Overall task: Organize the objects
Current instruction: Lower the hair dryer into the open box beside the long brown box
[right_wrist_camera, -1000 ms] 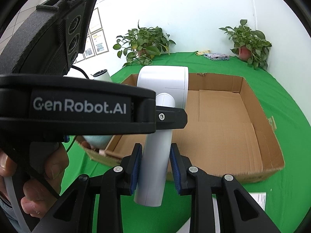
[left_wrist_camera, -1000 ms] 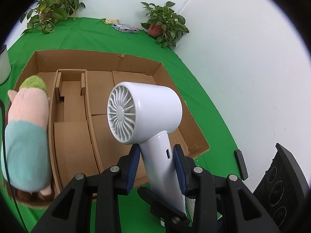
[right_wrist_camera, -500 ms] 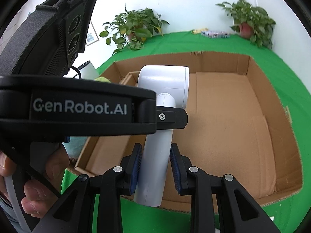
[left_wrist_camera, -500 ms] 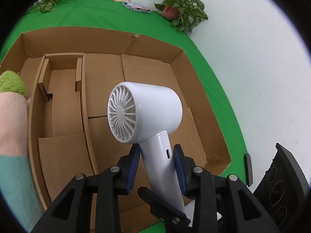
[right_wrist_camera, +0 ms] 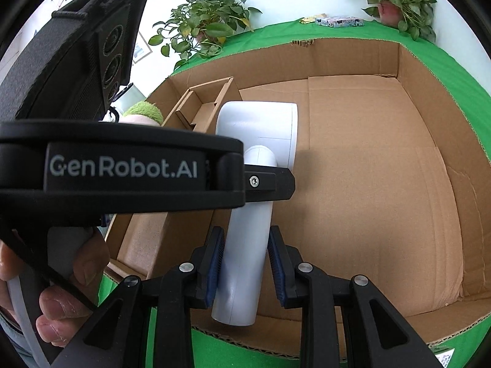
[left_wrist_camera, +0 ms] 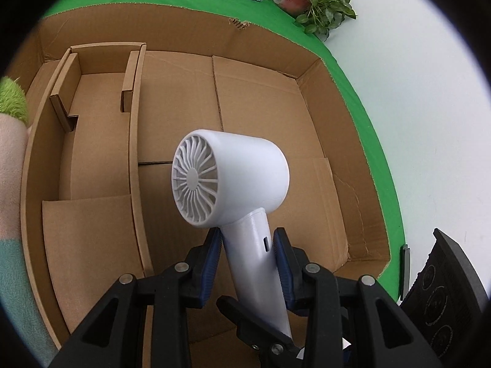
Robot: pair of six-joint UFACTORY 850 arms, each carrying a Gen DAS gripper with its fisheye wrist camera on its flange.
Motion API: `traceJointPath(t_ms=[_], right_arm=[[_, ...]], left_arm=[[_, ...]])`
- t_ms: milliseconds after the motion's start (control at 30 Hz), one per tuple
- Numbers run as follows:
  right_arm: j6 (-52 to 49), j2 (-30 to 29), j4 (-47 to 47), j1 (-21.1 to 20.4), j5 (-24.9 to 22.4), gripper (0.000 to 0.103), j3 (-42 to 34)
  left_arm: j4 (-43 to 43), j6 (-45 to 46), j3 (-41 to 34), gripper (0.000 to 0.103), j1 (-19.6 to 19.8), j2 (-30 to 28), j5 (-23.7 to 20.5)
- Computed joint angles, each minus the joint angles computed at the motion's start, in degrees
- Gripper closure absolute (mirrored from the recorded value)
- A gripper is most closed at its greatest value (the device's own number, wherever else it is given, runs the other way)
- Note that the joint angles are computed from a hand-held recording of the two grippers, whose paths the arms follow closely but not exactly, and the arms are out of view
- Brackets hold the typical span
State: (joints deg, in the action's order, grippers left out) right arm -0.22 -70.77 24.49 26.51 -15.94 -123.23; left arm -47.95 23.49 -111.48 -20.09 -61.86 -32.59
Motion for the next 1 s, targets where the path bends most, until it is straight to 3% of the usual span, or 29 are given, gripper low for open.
traceJointPath(t_ms=[200, 300, 467, 567, 733, 833, 1000], right_arm=[[4.5, 0.3, -3.8, 0.6, 0.0, 0.079, 1.2], [12.5, -0.6, -12.4, 1.1, -1.1, 0.078, -0.2], [6.2, -0.9, -5.5, 0.9, -1.9, 0.077, -1.4], [8.3, -1.0, -7.1, 0.7, -2.1, 0.073, -2.0], [9.6, -5.4, -8.5, 0.3, -8.0, 0.072, -9.8], [12.9, -8.2, -11.9, 0.9, -11.7, 0.078, -14.1], [17.8, -11.0, -14.3, 1.5, -14.3, 0.078, -18.9]], left_arm=[[-1.6, 0.6, 1.9, 0.069, 0.3, 1.2, 1.0], [-7.9, 6.2, 6.5, 0.069, 1.0, 3.9, 3.6], [-17.1, 19.2, 15.9, 0.069, 1.7, 10.9, 8.4], [-23.3, 25.7, 21.0, 0.069, 2.5, 14.0, 10.7], [-20.8, 23.2, 24.5, 0.069, 3.4, 14.7, 11.6], [-28.9, 30.9, 26.6, 0.069, 3.6, 15.2, 11.5], [-32.3, 34.0, 27.1, 0.069, 3.8, 15.1, 10.6]])
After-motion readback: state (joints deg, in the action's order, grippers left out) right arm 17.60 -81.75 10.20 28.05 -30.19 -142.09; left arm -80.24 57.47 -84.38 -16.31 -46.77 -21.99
